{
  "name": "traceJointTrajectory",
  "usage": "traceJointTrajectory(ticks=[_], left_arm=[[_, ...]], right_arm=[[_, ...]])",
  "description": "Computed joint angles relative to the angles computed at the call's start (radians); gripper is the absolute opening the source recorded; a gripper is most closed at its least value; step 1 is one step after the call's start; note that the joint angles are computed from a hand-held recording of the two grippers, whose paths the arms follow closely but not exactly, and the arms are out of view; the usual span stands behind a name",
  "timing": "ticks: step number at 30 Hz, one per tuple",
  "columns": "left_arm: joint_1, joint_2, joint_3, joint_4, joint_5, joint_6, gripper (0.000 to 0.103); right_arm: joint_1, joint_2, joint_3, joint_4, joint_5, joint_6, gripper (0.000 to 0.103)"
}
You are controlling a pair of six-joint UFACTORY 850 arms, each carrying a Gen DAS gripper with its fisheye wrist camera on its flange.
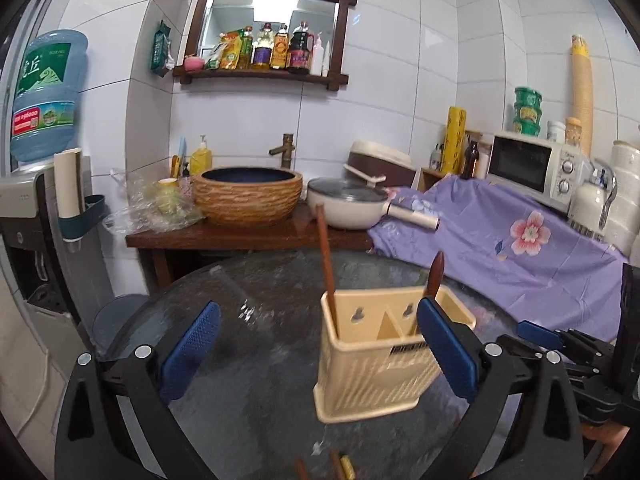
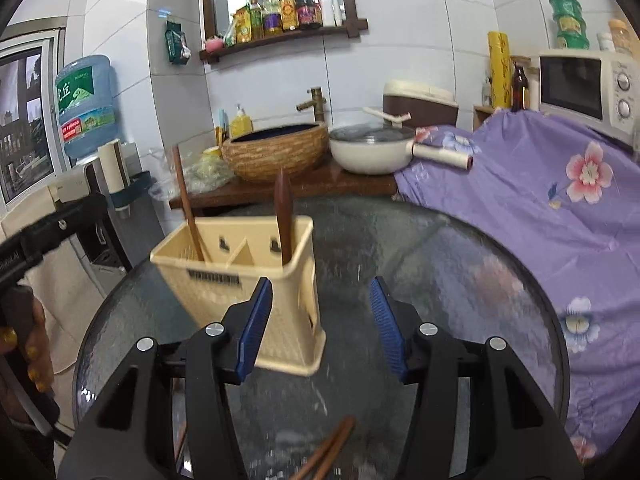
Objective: Organize utensils
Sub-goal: 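Move the left gripper to the clear plastic spoon while the right gripper approaches a chopstick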
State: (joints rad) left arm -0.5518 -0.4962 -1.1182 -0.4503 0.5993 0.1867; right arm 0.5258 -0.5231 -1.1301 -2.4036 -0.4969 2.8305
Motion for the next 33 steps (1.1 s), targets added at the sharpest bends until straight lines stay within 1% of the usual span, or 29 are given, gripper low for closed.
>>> traceJointTrajectory(ticks=[4,6,10,14,19,21,23,28,30,33], left_arm=[[0.002,0.020,0.048,-0.053,-0.061,0.071,0.097],[0.001,0.028,0.080,-0.088,-0.061,0.102,0.097],[0.016,0.044,0.147,-0.094,-0.068,0.085,0.097],[0.019,0.048,0.192,-0.121,-0.079,0.091,0.097],[0.008,0.042,0.225,-0.140,-0.093,0.103,0.097],[0.003,0.034,0.232,-0.155,-0.106,0.121,0.096],[0.000,0.031,0.243,-0.155,-0.104,0.116,0.096],[-0.001,0.030,0.264,-0.161,-0.105,0.107,0.096],[-0.005,0.028,0.267,-0.172,-0.103,0.119,0.096],[-0.003,0.027,0.273,-0.178,-0.104,0.125,0.096]], right_arm=[[0.012,0.007,0.055,0.077,0.059,-0.029,0.051],[0.015,0.008,0.082,0.082,0.075,-0.004,0.051],[0.022,0.007,0.127,0.048,0.102,0.082,0.051],[0.038,0.002,0.146,0.060,0.109,0.109,0.047],[0.055,-0.006,0.146,0.116,0.120,0.073,0.042],[0.058,-0.009,0.143,0.127,0.126,0.069,0.037],[0.060,-0.014,0.137,0.141,0.132,0.060,0.035],[0.056,-0.034,0.107,0.151,0.168,0.052,0.029],[0.051,-0.044,0.095,0.145,0.181,0.060,0.025],[0.047,-0.062,0.073,0.177,0.194,0.037,0.023]])
